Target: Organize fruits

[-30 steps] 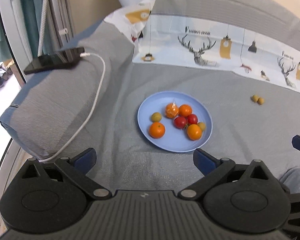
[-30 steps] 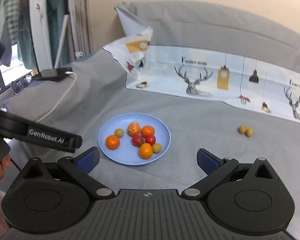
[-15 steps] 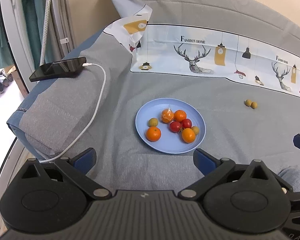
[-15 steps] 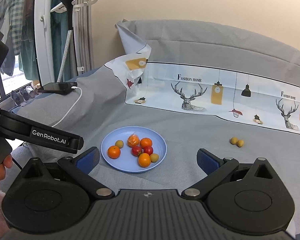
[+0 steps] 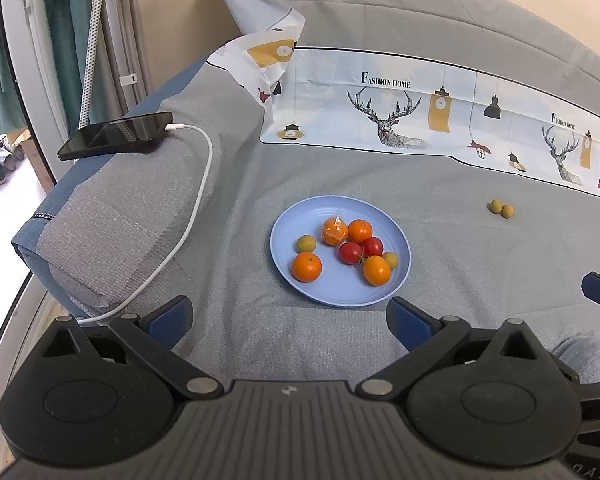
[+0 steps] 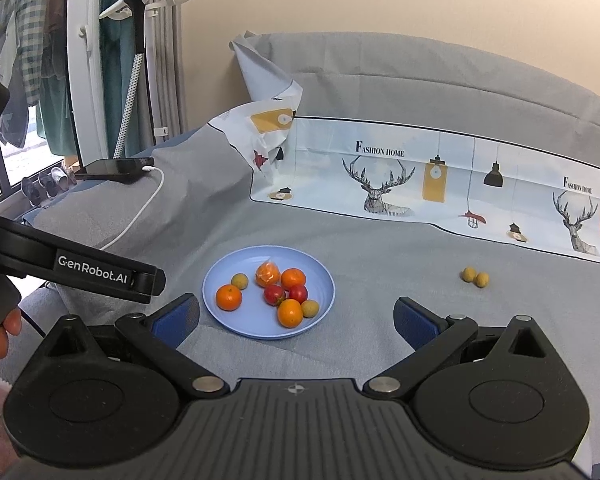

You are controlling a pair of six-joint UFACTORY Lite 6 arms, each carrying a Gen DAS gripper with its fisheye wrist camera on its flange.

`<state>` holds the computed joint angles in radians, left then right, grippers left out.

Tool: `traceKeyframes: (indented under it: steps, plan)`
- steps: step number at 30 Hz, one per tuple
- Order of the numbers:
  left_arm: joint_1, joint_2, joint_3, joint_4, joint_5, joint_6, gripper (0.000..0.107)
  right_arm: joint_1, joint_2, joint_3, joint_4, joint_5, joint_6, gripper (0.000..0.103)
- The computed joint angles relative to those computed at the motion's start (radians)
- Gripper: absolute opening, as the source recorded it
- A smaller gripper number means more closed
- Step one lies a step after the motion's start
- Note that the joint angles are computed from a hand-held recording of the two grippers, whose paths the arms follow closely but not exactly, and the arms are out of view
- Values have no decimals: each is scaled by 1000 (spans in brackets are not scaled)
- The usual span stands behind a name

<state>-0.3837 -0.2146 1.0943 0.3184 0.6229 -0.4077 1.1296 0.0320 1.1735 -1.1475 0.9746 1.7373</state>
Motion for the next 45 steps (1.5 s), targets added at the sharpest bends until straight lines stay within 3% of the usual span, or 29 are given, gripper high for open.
traceKeyframes:
  steps: [20, 32, 39, 45]
  plan:
    - [15, 42, 14, -17, 1, 23, 103, -52, 16, 0, 32, -70, -23, 102]
    - [-12, 191, 110, 33, 19, 0, 103, -147, -13, -86, 6, -222, 35, 102]
    - [-69, 469, 388, -21, 85, 29, 103, -339, -75, -243, -73, -295, 203, 102]
    - [-130, 897, 938, -61, 248, 35, 103, -689, 54, -282, -380, -379, 393, 102]
